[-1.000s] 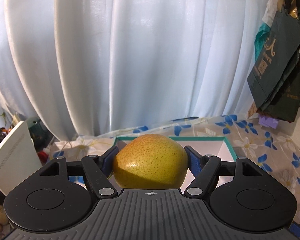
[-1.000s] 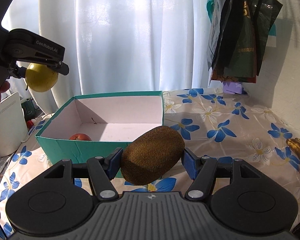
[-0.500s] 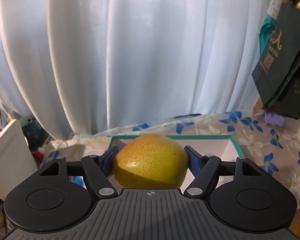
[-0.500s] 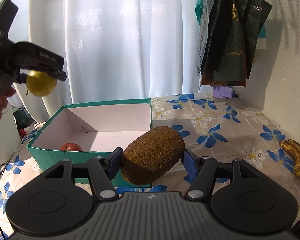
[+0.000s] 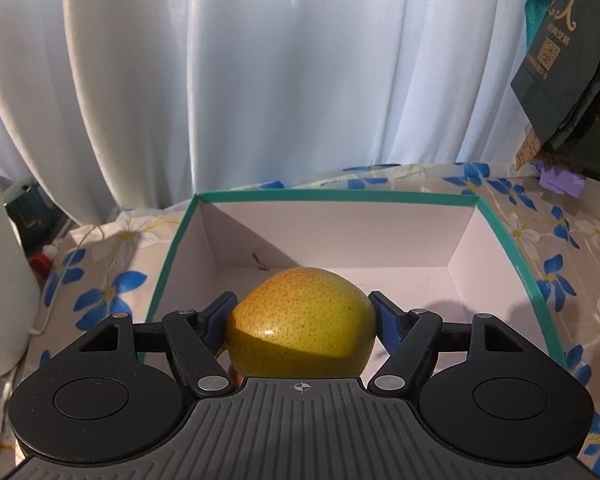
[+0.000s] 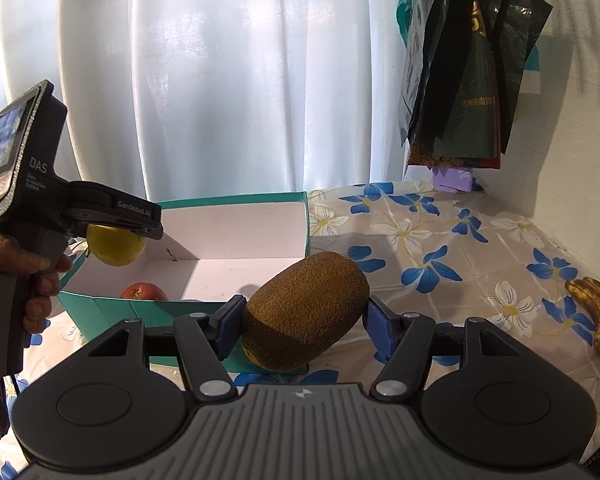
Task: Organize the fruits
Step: 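Carry the yellow pear into the teal box and open the left tool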
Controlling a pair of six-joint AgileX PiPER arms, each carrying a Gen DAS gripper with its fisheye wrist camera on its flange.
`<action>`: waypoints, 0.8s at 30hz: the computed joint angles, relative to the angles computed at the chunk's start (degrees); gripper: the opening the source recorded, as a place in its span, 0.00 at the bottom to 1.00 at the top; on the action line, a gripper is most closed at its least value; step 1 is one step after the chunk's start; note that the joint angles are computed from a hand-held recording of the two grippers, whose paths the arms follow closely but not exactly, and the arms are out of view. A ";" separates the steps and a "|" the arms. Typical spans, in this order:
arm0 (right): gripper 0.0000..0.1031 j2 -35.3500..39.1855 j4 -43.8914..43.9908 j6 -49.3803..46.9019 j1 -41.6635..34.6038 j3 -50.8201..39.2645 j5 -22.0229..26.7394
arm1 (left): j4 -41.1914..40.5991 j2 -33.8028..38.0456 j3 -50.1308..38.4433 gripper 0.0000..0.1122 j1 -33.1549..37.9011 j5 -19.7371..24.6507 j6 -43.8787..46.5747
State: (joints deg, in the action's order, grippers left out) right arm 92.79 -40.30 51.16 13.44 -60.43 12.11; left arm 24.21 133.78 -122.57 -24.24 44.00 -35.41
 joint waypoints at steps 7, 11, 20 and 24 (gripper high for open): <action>0.62 -0.23 -4.09 4.63 0.33 0.42 0.60 | -1.79 0.02 2.94 0.68 1.41 -2.27 1.16; 0.62 -0.62 -7.08 7.88 0.59 0.86 1.11 | -2.34 -2.23 7.99 0.68 3.19 -5.45 0.77; 0.62 0.60 -5.25 6.09 1.01 -0.48 1.48 | -5.11 0.06 5.84 0.68 4.45 -4.00 4.05; 0.62 1.45 -3.47 3.98 1.40 -1.21 1.23 | -2.66 4.29 -0.73 0.68 3.46 -0.30 3.52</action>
State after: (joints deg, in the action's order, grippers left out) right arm 94.24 -43.77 55.14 14.83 -61.64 13.34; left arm 21.55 138.07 -123.30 -20.78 43.70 -31.89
